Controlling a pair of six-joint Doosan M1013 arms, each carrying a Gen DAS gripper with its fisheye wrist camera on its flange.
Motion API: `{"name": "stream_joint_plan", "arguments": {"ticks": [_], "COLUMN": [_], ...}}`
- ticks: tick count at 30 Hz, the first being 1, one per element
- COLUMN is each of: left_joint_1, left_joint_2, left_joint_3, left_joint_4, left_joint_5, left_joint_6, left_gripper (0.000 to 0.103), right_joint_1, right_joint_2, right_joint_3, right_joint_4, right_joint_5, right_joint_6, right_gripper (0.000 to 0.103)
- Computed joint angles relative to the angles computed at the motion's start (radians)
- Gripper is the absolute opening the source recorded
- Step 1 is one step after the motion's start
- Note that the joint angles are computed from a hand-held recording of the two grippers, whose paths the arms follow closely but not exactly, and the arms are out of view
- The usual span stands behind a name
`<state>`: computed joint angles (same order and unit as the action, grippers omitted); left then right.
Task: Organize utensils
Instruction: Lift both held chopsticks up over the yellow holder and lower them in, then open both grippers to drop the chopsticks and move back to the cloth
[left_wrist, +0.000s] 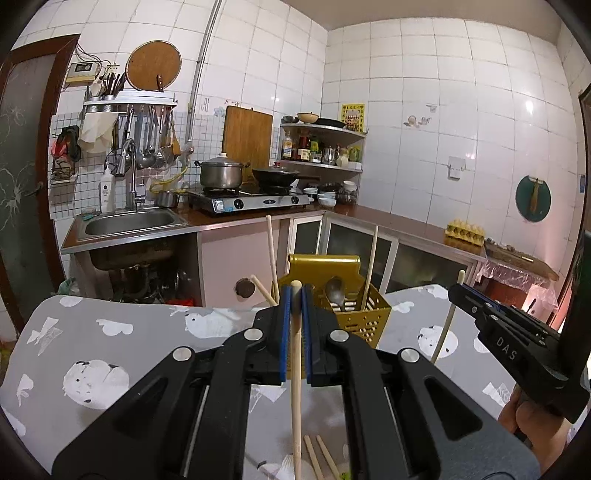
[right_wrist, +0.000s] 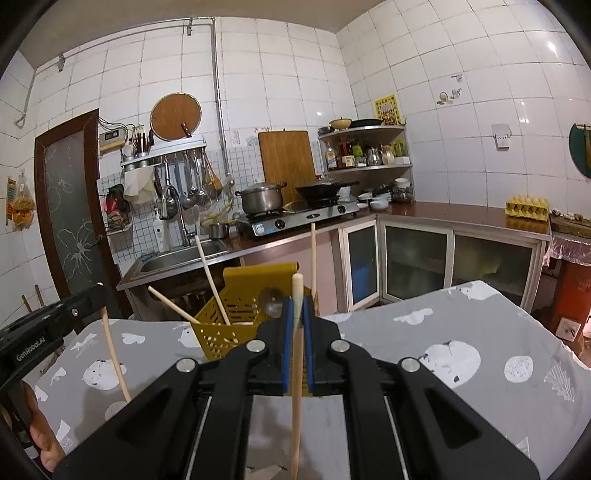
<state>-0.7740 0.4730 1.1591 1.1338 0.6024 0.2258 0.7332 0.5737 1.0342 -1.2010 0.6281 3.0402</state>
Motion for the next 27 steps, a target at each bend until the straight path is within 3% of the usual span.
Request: {"name": "stream_joint_plan", "arguments": {"ticks": [11,18,22,27], "left_joint_1": [0.02,0.033,0.035,0.047], "left_joint_2": [0.031,0.105,0.172,0.265], "left_joint_3": [-0.093,-0.289,-0.419,-0.547], "left_joint_4": [0.02,0.055,0.126,0.116], "left_joint_5": [-0.025,0.009,0.038,0.062], "left_joint_6": [0.017,0.066,0.072,0.125], "left_gripper": [0.004,0.005,0.005,0.005], "right_joint_1": [-0.012,-0.025,-0.039,-0.058], "right_joint_2": [0.029,0.064,0.122,0.207], "right_joint_3": [-0.089,-0.237,-0.376,-0.515], "right_joint_4": [0.002,-0.05,0.016,0.108], "right_joint_5": [-0.019,-0.011,0.002,0.027], "right_joint_6": [-0.043,-0.095,-0.194,-0.307], "right_gripper": [0.006,0.006,0.006,0.006]}}
